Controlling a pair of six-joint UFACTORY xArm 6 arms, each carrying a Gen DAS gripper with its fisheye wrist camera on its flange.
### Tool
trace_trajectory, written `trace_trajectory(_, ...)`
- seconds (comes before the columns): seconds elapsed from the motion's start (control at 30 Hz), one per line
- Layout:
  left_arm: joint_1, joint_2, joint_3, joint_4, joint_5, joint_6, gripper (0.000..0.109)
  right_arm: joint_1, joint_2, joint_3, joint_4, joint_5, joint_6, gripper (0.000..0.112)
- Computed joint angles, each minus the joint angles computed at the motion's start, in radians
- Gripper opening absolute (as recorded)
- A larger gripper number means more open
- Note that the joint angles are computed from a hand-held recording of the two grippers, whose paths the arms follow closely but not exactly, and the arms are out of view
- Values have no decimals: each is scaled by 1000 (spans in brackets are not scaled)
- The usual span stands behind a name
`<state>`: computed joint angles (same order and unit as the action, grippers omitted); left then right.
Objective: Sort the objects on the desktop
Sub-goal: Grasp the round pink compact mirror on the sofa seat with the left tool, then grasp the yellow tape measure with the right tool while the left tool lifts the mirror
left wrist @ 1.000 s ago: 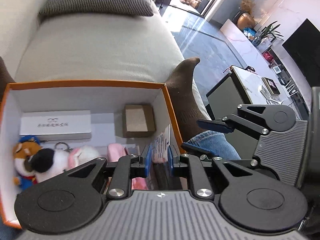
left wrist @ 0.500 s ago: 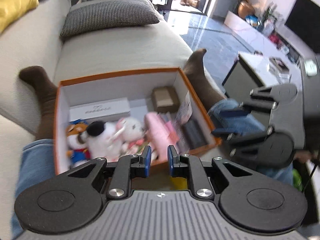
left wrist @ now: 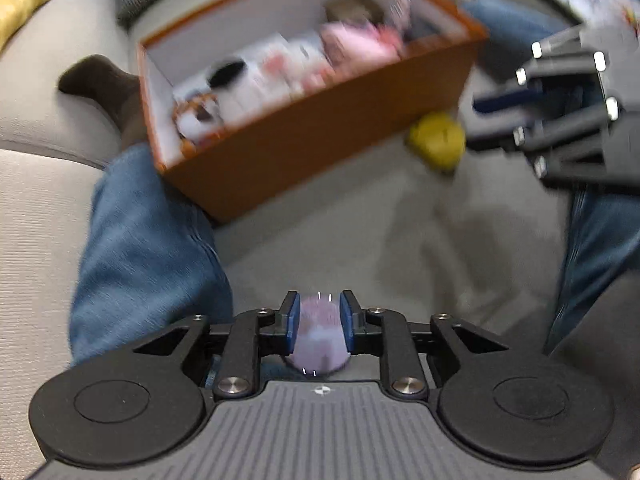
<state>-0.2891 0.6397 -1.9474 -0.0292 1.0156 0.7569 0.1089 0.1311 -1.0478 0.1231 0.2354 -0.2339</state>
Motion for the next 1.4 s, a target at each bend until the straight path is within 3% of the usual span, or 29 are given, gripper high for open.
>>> trace_trajectory(0.07, -11, -37, 102, 45, -67, 11, 34, 4, 10, 28, -34, -34, 83, 31)
trace_trajectory(0.13, -18, -48, 155, 75, -104, 3, 38, 8, 13, 57, 27, -57, 81, 31)
trace_trajectory(0.2, -24, -31, 158, 122, -108, -42, 51, 12, 12, 84, 130, -73, 28, 31)
trace_trajectory(0.37, -38, 37, 98, 218, -67, -139, 54, -9, 26, 136, 132, -136, 43, 33)
trace_trajectory(0.43, -43, 73, 55, 241, -36, -179, 55, -11, 28, 150, 202, -158, -15, 36)
trace_trajectory(0.6, -53, 140, -29, 269, 42, -219, 56, 1, 54, 124, 549, -156, -292, 37)
trace_trajectory(0.67, -58, 153, -41, 296, 56, -234, 62, 1, 60, 112, 634, -149, -371, 37)
trace_trajectory(0.8, -60, 174, -70, 306, 81, -247, 69, 4, 64, 103, 710, -139, -447, 38)
trace_trajectory(1.0, -51, 159, -27, 317, 43, -237, 74, 6, 70, 90, 762, -122, -499, 38)
trace_trajectory(1.13, -41, 141, -2, 322, 29, -219, 64, 7, 69, 91, 757, -128, -492, 38)
trace_trajectory(1.23, -28, 144, -35, 282, 72, -201, 56, 12, 63, 97, 762, -136, -504, 38)
trace_trajectory(1.4, -6, 156, -128, 216, 151, -182, 30, 15, 59, 96, 822, -141, -556, 38)
